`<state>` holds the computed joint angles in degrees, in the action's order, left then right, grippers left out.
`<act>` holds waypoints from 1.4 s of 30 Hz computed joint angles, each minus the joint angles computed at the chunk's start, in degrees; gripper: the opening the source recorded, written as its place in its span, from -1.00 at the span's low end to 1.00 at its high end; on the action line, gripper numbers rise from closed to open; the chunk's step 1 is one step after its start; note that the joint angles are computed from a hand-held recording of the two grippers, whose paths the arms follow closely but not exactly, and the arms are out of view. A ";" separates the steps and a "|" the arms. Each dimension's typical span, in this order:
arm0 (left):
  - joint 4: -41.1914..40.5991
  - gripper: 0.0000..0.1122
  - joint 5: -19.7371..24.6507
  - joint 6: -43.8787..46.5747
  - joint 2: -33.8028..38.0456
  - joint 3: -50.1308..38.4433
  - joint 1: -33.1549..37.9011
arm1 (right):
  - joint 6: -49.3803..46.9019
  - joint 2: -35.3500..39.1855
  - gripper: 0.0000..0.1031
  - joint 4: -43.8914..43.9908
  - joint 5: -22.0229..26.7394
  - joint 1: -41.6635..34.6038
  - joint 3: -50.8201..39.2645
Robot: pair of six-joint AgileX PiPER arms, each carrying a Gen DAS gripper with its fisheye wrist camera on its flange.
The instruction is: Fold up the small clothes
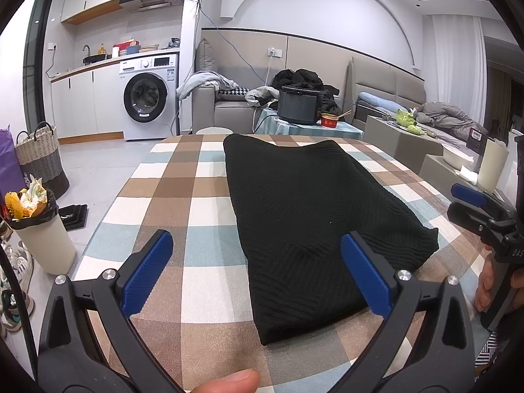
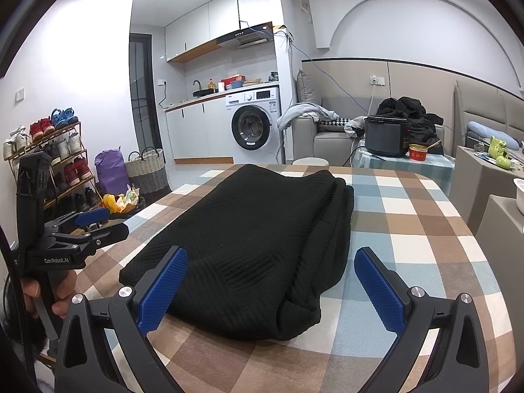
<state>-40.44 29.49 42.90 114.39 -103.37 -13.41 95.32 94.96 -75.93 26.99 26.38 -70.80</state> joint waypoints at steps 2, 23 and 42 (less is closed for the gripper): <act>0.02 0.82 0.02 -0.03 0.00 -0.02 0.00 | 0.08 -0.04 1.00 -0.08 -0.15 -0.09 0.05; -0.56 0.82 0.33 0.23 0.39 -0.23 0.08 | 0.17 -0.13 1.00 -0.11 -0.99 -0.37 0.51; -0.33 0.82 0.52 -0.10 0.56 -0.58 0.14 | -0.29 -0.11 1.00 0.29 -0.66 -0.13 0.34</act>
